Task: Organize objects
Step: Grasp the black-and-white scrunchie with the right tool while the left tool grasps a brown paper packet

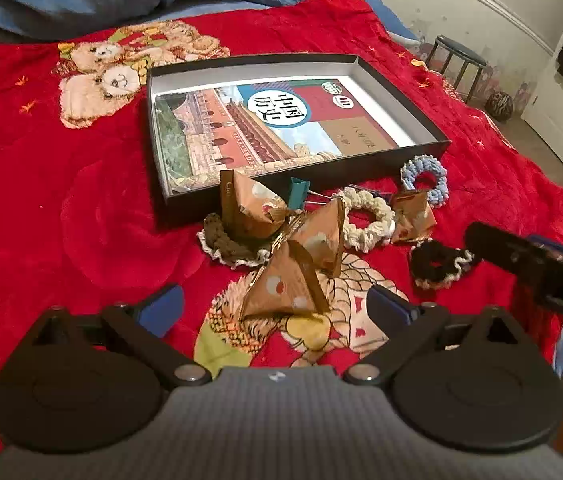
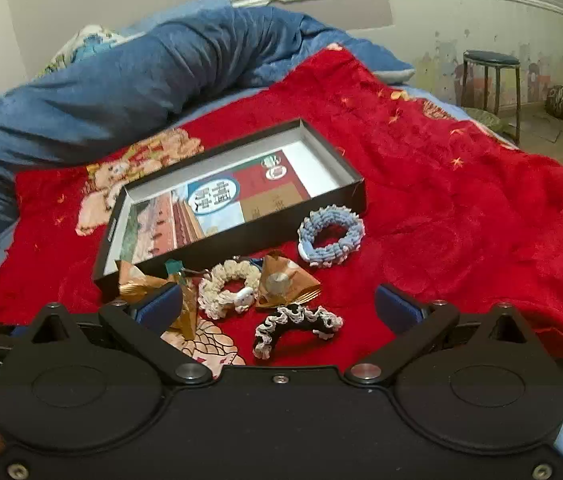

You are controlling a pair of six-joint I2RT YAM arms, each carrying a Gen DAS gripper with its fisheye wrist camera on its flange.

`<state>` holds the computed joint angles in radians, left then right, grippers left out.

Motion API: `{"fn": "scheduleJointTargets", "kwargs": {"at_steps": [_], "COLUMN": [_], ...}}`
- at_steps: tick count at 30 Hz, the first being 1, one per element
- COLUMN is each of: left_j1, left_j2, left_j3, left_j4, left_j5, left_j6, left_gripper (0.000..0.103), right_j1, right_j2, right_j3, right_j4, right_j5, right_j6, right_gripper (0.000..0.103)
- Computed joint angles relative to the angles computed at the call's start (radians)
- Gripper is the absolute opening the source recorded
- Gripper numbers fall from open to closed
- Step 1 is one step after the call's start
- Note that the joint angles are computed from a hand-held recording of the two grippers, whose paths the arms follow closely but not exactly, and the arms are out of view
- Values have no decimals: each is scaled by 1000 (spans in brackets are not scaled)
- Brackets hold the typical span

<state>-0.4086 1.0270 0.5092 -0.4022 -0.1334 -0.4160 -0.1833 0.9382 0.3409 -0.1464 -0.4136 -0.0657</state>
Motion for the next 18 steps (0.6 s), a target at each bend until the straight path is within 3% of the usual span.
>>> {"fn": "scheduleJointTargets", "kwargs": {"at_steps": [5, 7, 11, 18], "left_j1": [-1, -6, -29, -93], "left_j2": [71, 100, 151, 257], "left_j3": [-7, -10, -24, -3], "left_j4": [59, 73, 112, 172], "left_j5": [34, 36, 17, -101], "left_j6": [7, 1, -3, -44], "left_gripper": [91, 87, 76, 72], "right_j1": [42, 70, 81, 95], "right_j2": [124, 167, 199, 346], "right_j3": [10, 19, 10, 22], "right_j4": [49, 51, 79, 201], "right_j5": [17, 46, 62, 61], "right_j6": [30, 37, 37, 79], "right_gripper": [89, 75, 72, 72]}}
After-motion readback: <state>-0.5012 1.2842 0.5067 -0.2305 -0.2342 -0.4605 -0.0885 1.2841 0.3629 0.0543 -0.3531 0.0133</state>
